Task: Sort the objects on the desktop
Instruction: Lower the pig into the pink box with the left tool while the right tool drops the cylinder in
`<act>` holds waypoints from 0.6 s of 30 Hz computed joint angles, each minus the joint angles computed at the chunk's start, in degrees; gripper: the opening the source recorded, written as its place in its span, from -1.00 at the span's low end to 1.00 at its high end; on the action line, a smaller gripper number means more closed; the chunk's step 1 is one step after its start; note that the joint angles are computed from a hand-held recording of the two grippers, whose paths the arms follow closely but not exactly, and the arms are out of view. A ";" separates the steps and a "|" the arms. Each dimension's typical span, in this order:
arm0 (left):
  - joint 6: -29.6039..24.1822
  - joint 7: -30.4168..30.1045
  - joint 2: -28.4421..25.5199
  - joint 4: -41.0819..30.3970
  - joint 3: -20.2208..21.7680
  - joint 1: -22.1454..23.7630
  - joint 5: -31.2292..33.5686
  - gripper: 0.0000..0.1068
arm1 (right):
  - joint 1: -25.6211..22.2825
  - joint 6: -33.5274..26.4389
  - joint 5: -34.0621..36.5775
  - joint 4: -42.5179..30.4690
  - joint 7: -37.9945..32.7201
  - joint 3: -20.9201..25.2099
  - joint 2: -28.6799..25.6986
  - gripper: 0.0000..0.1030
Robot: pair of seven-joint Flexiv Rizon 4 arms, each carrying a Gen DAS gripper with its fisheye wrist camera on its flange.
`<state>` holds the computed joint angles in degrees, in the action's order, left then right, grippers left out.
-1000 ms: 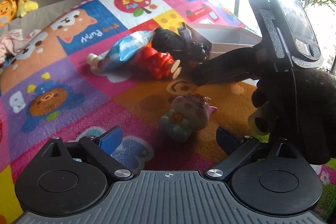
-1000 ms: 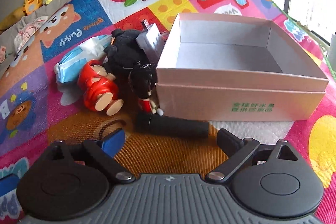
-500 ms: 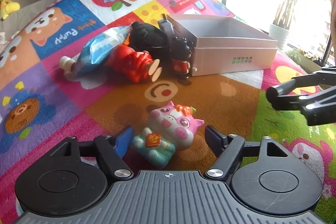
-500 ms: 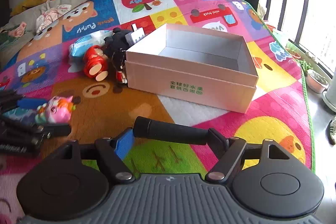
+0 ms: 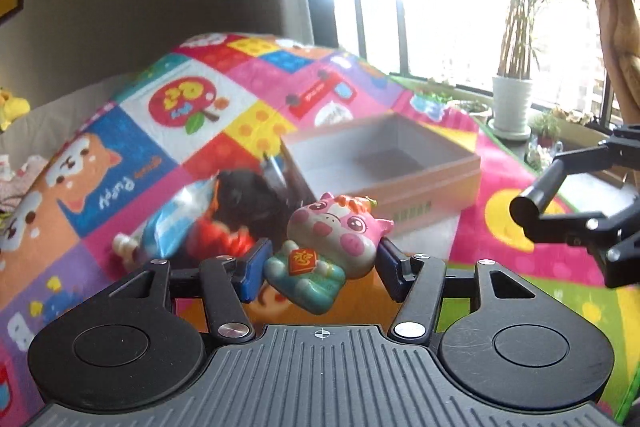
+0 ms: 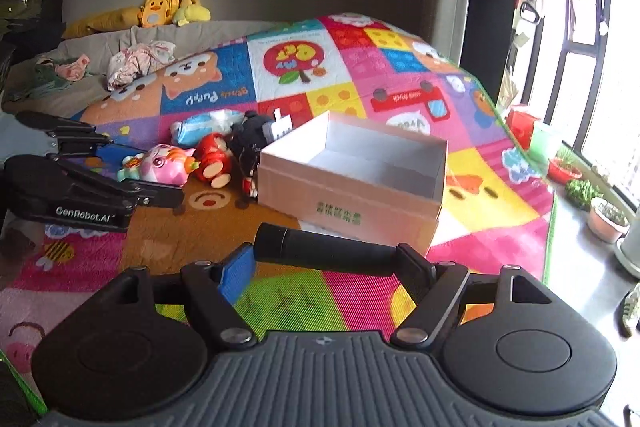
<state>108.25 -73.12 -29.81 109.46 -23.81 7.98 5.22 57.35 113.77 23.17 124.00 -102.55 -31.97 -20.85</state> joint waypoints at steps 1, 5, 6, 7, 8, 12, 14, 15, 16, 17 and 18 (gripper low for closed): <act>-0.30 0.50 -1.15 -2.84 -0.65 -0.34 -0.10 0.16 | 1.32 0.95 0.33 -0.93 -0.88 -2.16 -1.00 0.48; -3.85 3.17 -7.03 -17.37 0.40 -5.33 -3.56 0.23 | 1.14 2.16 1.26 -8.51 -3.51 -5.71 -6.77 0.48; -6.35 4.12 -8.78 -21.37 -0.88 -5.48 -4.69 0.42 | 0.06 1.85 1.09 -11.47 -3.27 -5.89 -8.74 0.48; -8.17 4.99 -10.02 -24.23 -1.74 -5.64 -6.02 0.60 | -1.42 1.91 0.79 -14.06 -2.67 -5.40 -10.46 0.48; -8.77 5.06 -10.76 -26.24 -1.24 -6.46 -7.84 0.65 | -3.34 0.84 0.01 -16.90 -1.87 -4.52 -11.96 0.48; -5.10 4.88 -9.91 -22.26 -3.23 -2.89 -9.64 0.81 | -8.80 -1.46 -4.27 -20.11 2.15 -0.35 -13.23 0.62; -3.19 4.03 -8.27 -18.08 0.29 -3.13 -9.44 0.81 | -8.59 -1.87 -3.25 -21.00 4.71 -1.79 -14.85 0.66; -2.39 3.66 -7.70 -16.05 2.66 -3.70 -9.30 0.81 | -8.92 -3.62 -2.96 -21.85 6.83 -2.21 -15.37 0.66; -2.14 3.37 -7.36 -14.47 4.74 -4.43 -9.27 0.81 | -9.82 -6.68 -2.84 -23.49 9.59 -2.36 -16.18 0.66; -2.57 3.15 -6.98 -12.84 6.98 -5.26 -9.51 0.81 | -10.44 -9.62 -2.92 -25.04 12.12 -2.81 -16.95 0.66; -3.19 3.01 -6.89 -11.83 8.58 -6.03 -9.84 0.81 | -11.93 -13.44 -3.24 -27.25 14.94 -2.42 -17.97 0.66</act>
